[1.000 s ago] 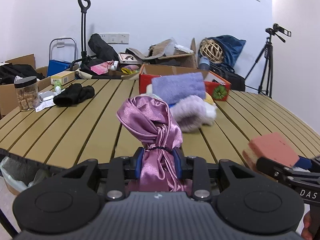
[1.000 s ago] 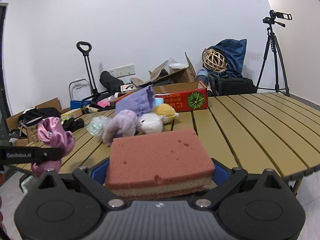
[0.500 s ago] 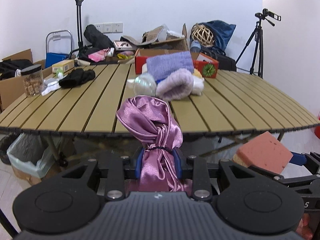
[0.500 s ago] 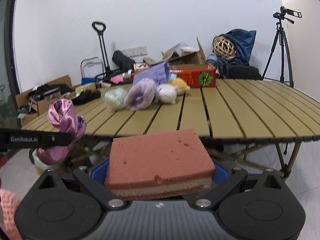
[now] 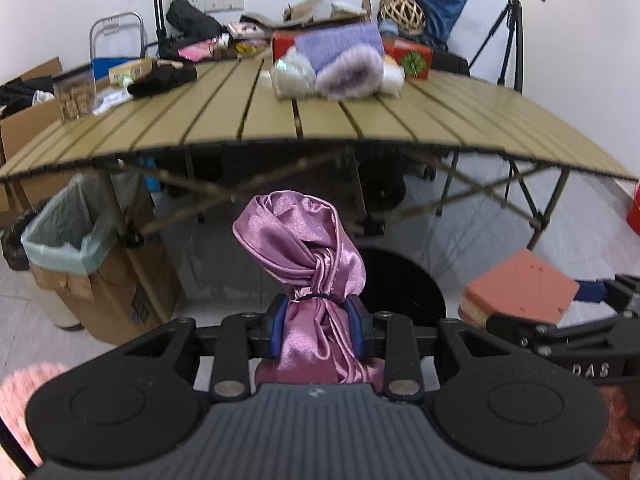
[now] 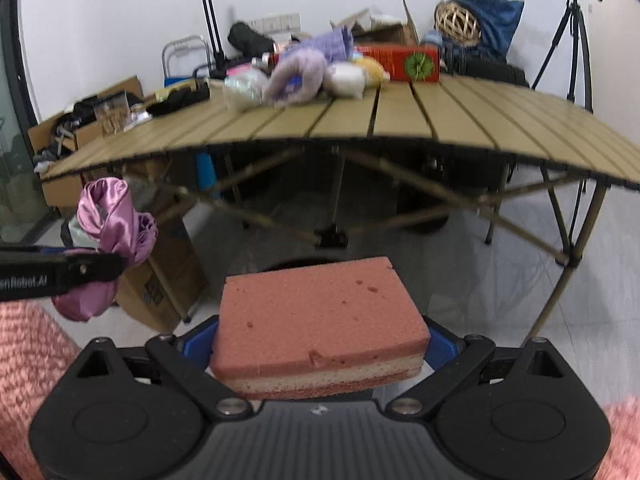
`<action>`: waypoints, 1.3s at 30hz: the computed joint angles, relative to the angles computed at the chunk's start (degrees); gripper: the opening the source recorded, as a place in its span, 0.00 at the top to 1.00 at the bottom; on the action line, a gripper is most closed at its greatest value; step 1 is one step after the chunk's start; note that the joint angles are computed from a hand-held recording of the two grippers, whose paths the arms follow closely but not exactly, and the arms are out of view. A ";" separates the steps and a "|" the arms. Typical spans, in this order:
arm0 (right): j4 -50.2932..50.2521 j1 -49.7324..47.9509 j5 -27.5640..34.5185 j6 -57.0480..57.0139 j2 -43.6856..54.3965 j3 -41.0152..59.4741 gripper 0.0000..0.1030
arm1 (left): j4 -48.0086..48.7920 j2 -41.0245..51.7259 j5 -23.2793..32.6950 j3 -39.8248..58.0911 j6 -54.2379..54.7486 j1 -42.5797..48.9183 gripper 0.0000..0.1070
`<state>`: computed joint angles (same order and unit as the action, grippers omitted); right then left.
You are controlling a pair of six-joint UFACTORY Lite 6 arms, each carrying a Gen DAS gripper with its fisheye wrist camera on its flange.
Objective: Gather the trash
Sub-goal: 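Carry the sponge and scrunchie with both tools over the black trash bin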
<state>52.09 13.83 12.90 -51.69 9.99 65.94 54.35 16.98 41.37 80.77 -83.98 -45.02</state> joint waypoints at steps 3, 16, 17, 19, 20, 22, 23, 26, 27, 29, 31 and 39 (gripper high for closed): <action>-7.83 0.64 0.73 8.15 0.29 -0.71 0.04 | -0.27 -0.31 -0.85 -2.17 -0.57 -0.67 0.71; -27.90 3.10 6.09 29.92 8.11 4.87 0.04 | -2.23 -0.51 -7.29 -7.38 -1.62 3.39 0.71; -29.00 3.44 6.12 31.07 9.15 5.73 0.04 | -2.53 -0.49 -7.70 -7.59 -1.45 3.94 0.71; -31.13 4.24 6.25 33.25 11.04 7.59 0.04 | -2.95 -0.40 -8.51 -8.01 -1.20 5.13 0.71; -32.14 4.63 6.30 34.25 12.05 8.67 0.04 | -3.17 -0.25 -8.86 -8.09 -1.02 5.65 0.71; -33.54 5.23 6.47 35.48 14.24 11.10 0.04 | -3.57 0.11 -9.49 -8.08 -0.49 6.71 0.71; -34.18 5.55 6.42 36.01 15.44 12.35 0.04 | -3.69 0.39 -9.73 -7.96 -0.29 7.17 0.71; -35.44 6.18 6.47 36.73 19.20 16.63 0.04 | -3.50 1.72 -10.37 -7.12 -0.04 8.71 0.71; -35.92 6.35 6.29 37.00 20.55 18.12 0.04 | -2.88 2.20 -10.63 -6.79 -0.50 9.15 0.71; -37.04 6.68 5.63 37.76 23.07 20.99 0.04 | -0.43 3.73 -10.69 -5.71 -2.05 9.92 0.71; -37.00 6.86 4.40 37.57 25.95 24.02 0.04 | 0.40 5.59 -10.18 -4.15 -2.07 10.46 0.71; -26.46 6.70 0.79 26.44 36.98 34.57 0.04 | -5.08 10.55 -11.41 0.31 3.13 13.53 0.71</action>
<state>25.63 20.52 13.68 -25.25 46.96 100.51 49.27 27.53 29.95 81.07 -80.85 -31.49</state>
